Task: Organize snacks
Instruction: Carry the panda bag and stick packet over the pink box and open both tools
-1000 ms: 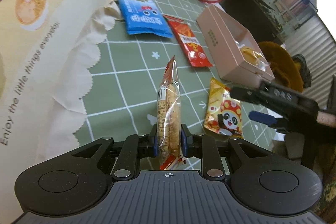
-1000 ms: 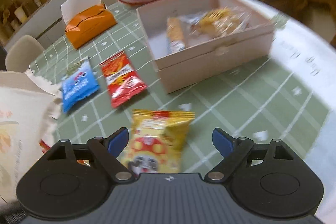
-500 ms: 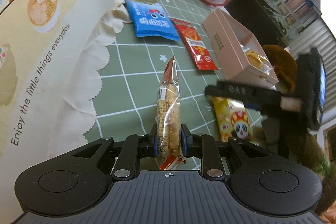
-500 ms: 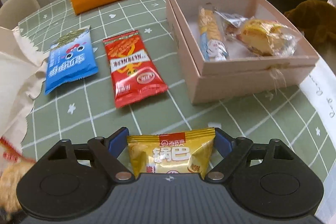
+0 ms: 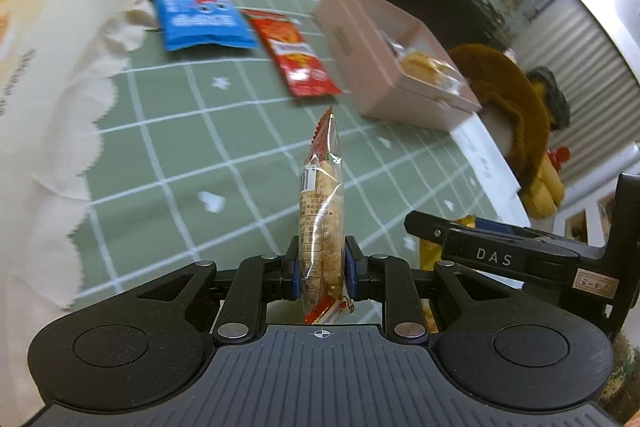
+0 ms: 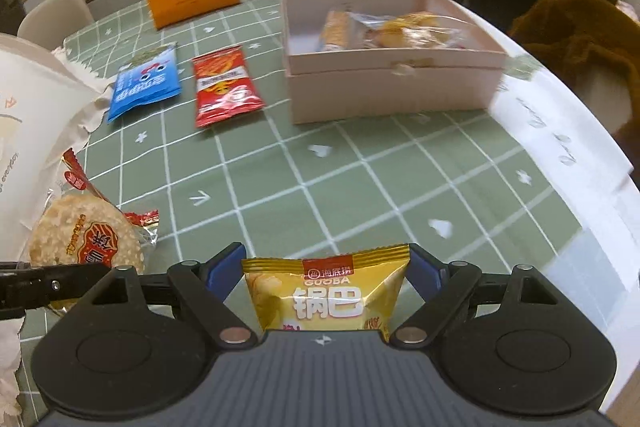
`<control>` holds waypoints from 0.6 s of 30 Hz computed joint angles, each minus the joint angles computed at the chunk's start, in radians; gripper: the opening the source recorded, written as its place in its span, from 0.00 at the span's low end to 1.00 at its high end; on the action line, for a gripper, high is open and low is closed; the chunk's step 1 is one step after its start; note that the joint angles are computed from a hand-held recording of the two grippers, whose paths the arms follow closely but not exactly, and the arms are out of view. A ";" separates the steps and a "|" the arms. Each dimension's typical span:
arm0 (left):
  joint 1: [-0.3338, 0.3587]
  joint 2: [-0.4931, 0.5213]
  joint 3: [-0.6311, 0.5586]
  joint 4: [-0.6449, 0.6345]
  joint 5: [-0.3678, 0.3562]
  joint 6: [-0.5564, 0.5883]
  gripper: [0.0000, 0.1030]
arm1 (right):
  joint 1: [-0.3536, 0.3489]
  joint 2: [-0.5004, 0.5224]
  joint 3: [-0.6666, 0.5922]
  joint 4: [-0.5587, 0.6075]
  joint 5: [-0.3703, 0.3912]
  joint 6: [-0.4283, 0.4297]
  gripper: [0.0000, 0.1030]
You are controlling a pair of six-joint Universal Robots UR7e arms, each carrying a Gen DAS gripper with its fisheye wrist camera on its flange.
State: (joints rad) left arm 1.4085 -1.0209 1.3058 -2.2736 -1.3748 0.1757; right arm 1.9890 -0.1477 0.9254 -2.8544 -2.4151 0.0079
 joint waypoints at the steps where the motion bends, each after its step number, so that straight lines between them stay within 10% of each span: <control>1: -0.005 0.000 0.005 0.001 -0.001 0.004 0.24 | -0.001 -0.013 0.026 -0.023 0.002 0.000 0.83; 18: -0.112 0.080 -0.105 0.009 -0.034 0.051 0.24 | 0.026 -0.152 0.099 -0.328 0.050 -0.212 0.83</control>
